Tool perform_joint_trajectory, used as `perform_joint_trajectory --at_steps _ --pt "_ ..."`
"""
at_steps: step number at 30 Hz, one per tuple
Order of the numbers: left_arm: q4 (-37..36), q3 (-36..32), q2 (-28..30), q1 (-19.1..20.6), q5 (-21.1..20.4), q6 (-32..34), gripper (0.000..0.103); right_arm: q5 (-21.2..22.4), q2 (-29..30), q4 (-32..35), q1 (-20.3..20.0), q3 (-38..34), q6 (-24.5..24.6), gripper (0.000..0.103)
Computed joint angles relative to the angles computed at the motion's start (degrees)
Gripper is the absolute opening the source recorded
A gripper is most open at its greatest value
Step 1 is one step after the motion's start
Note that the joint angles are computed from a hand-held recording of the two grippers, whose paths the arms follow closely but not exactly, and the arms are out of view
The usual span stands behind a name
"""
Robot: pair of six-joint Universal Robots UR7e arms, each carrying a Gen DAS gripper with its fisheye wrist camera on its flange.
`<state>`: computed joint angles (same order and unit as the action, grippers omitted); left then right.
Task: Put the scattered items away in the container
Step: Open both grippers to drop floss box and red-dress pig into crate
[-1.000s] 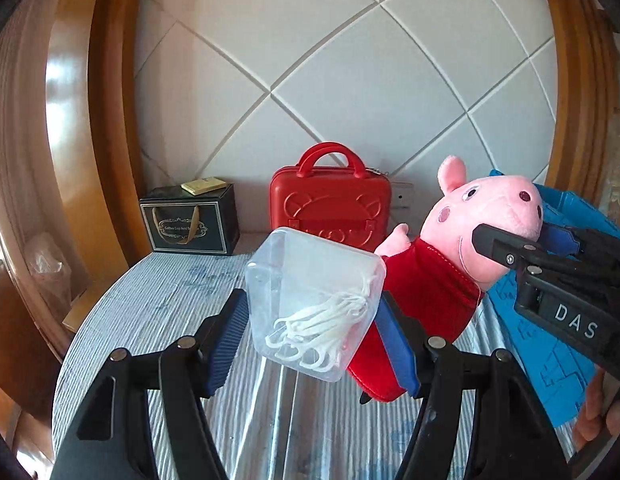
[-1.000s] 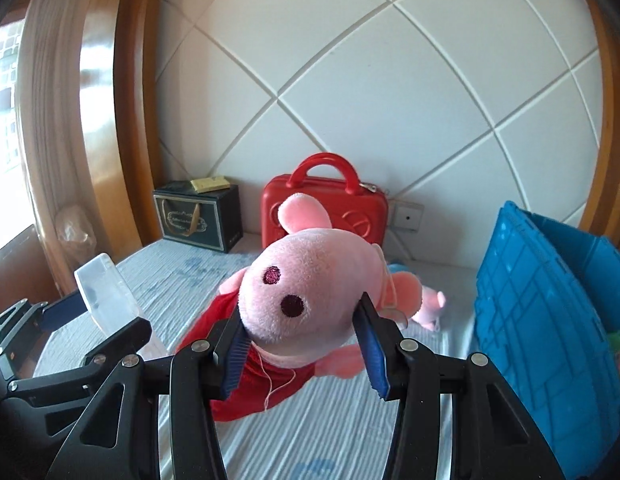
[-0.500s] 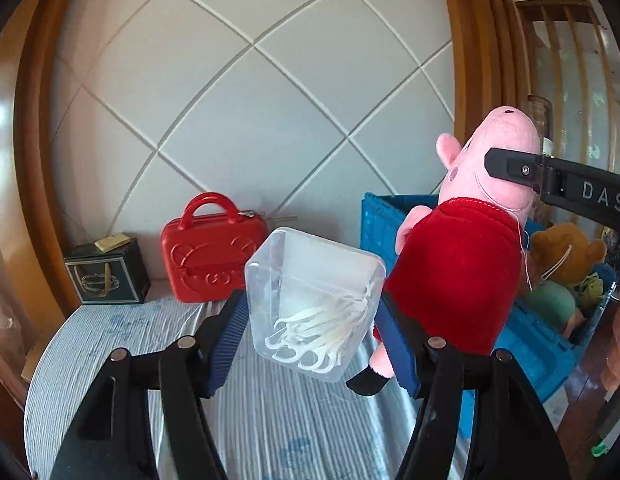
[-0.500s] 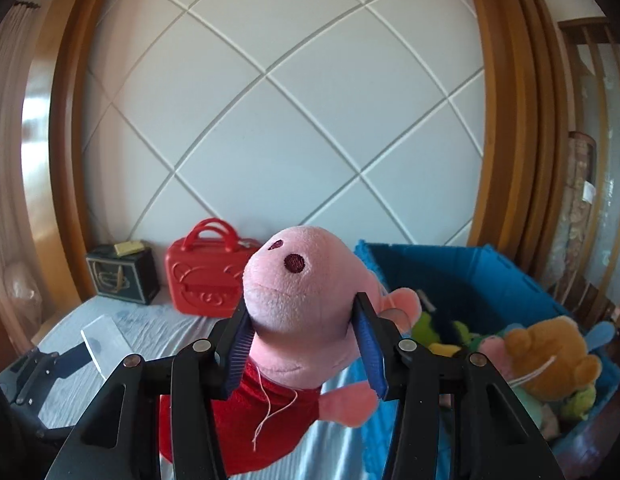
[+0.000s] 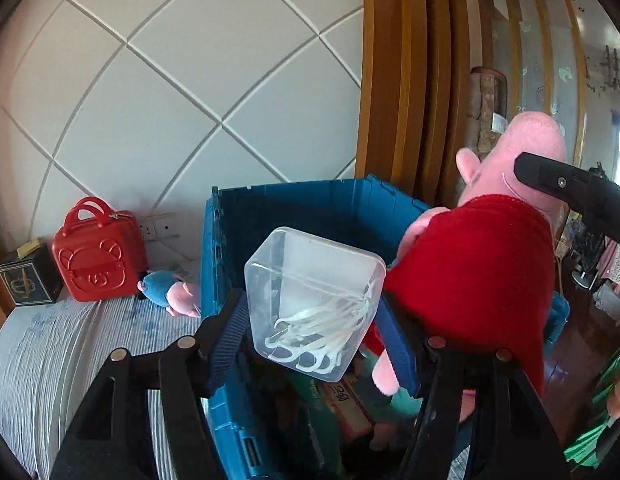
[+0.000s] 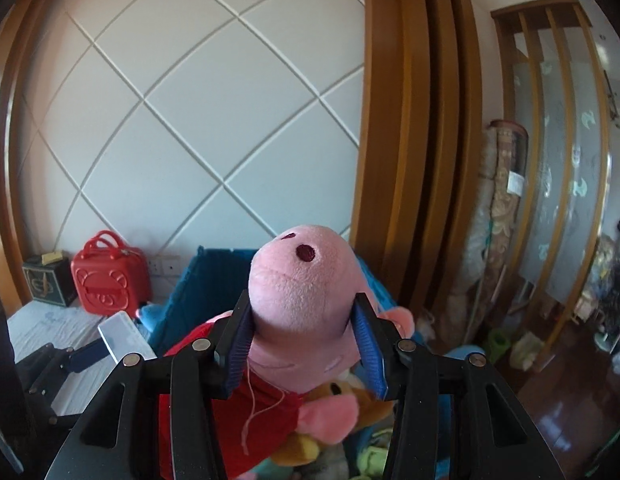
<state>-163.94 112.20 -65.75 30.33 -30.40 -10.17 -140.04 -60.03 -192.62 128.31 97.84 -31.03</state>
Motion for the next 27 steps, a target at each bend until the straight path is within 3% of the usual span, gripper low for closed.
perform_joint_trajectory --at_steps 4,8,12,14,19,21,27 --pt "5.9 -2.6 1.7 0.6 1.8 -4.7 0.064 3.4 -2.7 -0.1 -3.6 3.1 1.4 0.046" --pt "10.5 -3.8 1.8 1.9 5.2 -8.0 0.064 4.6 0.2 -2.5 -4.9 -0.4 -2.9 0.046" --pt "14.9 -3.7 1.3 2.8 4.7 -8.5 0.064 9.5 1.7 1.7 -6.2 -4.1 -0.2 0.047" --pt "16.7 -4.3 2.2 2.5 6.4 -8.9 0.064 10.3 2.8 3.0 -6.0 -5.4 -0.5 0.053" --pt "22.0 -7.0 3.1 3.2 6.9 -12.2 0.064 10.9 3.9 5.0 -5.5 -6.5 0.5 0.089" --pt "23.7 -8.4 3.6 3.4 6.9 -13.1 0.064 11.5 2.7 5.0 -5.5 -5.3 2.0 0.095" --pt "27.6 -10.3 4.3 3.7 5.8 -14.4 0.068 9.6 -1.5 4.6 -5.0 -0.5 2.5 0.098"
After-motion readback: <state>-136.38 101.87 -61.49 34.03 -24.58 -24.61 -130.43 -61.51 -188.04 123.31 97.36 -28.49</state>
